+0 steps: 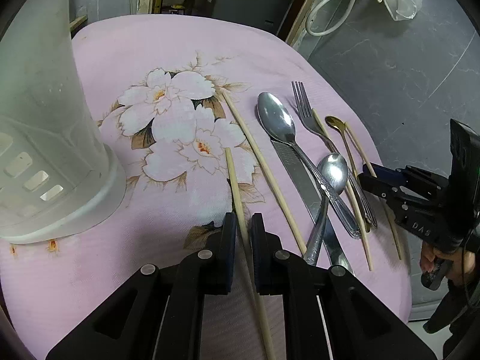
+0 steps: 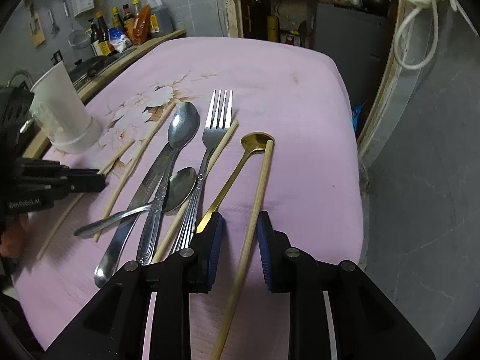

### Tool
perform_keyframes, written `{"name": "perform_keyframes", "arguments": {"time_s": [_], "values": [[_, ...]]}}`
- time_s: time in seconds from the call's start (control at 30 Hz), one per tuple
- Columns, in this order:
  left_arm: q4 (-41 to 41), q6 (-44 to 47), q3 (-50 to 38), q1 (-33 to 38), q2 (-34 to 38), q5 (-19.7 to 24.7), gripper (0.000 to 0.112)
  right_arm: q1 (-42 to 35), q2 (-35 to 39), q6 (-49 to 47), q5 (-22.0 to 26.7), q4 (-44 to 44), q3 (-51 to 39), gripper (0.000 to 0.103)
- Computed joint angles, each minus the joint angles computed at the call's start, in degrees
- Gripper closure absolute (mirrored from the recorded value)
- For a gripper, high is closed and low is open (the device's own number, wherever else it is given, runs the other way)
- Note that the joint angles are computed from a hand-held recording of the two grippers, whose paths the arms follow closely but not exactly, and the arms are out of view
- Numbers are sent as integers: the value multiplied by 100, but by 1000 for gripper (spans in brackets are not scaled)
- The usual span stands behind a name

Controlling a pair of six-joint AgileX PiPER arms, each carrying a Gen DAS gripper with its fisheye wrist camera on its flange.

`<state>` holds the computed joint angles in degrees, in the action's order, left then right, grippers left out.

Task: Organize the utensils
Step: 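Lift both chopsticks and carry them toward the white utensil holder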

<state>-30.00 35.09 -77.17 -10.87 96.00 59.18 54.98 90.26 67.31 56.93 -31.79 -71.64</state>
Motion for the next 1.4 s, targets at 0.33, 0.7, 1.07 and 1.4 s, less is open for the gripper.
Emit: {"name": "perform_keyframes", "arguments": {"time_s": [0.33, 0.7, 1.07, 1.4], "values": [[-487, 271, 455, 203, -223, -314, 110, -70, -427, 778, -633, -162, 528, 100], [-2217, 2047, 1631, 970, -1367, -696, 110, 1087, -836, 3590, -721, -2573, 1168, 101], [-3919, 3741, 2564, 1250, -2634, -1614, 110, 1944, 32, 4562, 311, -4848, 95, 101], [-4724, 3803, 1353, 2976, -2051, -564, 110, 1452, 957, 4016, -722, -5852, -1704, 101]]}}
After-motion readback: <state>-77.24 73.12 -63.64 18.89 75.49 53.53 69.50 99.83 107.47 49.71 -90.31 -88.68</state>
